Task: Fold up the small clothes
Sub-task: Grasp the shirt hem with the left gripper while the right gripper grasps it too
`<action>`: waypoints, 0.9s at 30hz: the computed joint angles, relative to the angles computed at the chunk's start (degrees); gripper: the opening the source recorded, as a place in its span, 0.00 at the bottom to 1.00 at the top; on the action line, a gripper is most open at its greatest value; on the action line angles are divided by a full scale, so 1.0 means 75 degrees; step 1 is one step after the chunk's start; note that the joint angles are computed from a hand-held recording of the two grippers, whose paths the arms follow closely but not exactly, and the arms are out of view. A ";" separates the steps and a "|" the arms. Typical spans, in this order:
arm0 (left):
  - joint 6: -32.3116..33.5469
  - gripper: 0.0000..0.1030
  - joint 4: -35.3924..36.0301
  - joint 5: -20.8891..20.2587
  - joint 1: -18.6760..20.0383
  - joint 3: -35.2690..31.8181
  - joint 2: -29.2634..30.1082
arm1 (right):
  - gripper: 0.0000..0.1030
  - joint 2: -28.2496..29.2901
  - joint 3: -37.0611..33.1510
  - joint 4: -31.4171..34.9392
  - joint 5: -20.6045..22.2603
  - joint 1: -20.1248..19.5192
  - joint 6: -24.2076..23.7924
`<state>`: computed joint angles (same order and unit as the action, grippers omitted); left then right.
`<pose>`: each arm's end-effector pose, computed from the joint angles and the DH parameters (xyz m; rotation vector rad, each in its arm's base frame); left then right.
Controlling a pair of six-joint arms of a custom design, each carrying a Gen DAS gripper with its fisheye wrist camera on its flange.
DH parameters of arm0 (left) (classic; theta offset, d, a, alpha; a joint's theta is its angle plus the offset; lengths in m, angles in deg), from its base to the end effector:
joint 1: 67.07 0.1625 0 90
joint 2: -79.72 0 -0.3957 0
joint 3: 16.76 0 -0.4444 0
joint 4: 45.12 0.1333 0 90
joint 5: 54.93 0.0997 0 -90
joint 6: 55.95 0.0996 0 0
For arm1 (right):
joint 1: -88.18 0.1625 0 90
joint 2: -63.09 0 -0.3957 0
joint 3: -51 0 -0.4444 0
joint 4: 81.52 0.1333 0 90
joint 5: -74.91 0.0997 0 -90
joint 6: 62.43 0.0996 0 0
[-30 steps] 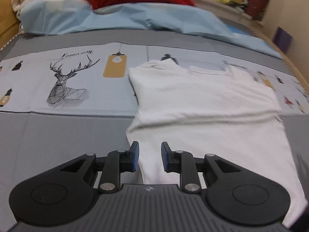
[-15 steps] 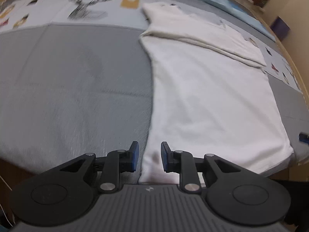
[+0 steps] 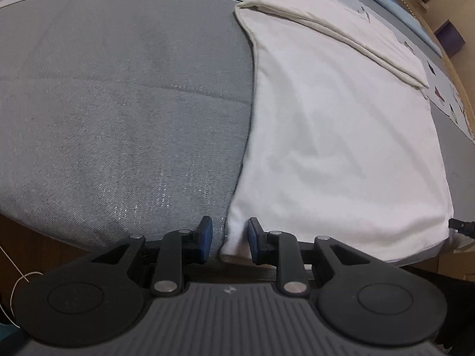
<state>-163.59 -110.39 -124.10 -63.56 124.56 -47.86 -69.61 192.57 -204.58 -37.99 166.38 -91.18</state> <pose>-0.1998 -0.1813 0.2356 -0.2969 2.4515 -0.5553 0.0313 -0.3123 0.3419 0.2721 -2.5931 0.3408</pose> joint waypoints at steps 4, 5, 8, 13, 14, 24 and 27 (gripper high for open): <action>0.0356 0.07 -0.0155 0.0030 -0.0034 0.0016 0.0173 | 0.11 -0.0093 0.0021 0.0136 0.0102 -0.0029 -0.0064; 0.0357 0.07 -0.0142 0.0070 -0.0101 -0.0008 0.0205 | 0.07 -0.0088 0.0019 0.0136 0.0081 -0.0022 -0.0086; 0.0149 0.07 0.0036 0.0173 -0.0382 -0.0139 0.0213 | 0.06 -0.0292 -0.0038 0.0270 0.0374 -0.0158 -0.0038; 0.0336 0.09 -0.0252 -0.0174 -0.0167 -0.0088 0.0272 | 0.06 -0.0661 -0.0127 0.0541 0.0713 -0.0440 0.0052; 0.0311 0.16 -0.0231 -0.0207 -0.0106 -0.0112 0.0361 | 0.07 -0.0575 -0.0140 0.0569 0.0612 -0.0438 0.0103; 0.0590 0.10 -0.0457 -0.0151 0.0149 -0.0032 0.0561 | 0.12 -0.0022 -0.0155 0.0332 0.0090 -0.0200 0.0153; 0.0762 0.08 -0.0482 -0.0119 0.0060 -0.0181 0.0890 | 0.07 0.0014 -0.0160 0.0215 0.0132 -0.0114 0.0029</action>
<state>-157.88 -114.01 -124.99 -63.11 123.20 -41.19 -69.50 191.37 -202.97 -37.01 165.53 -90.97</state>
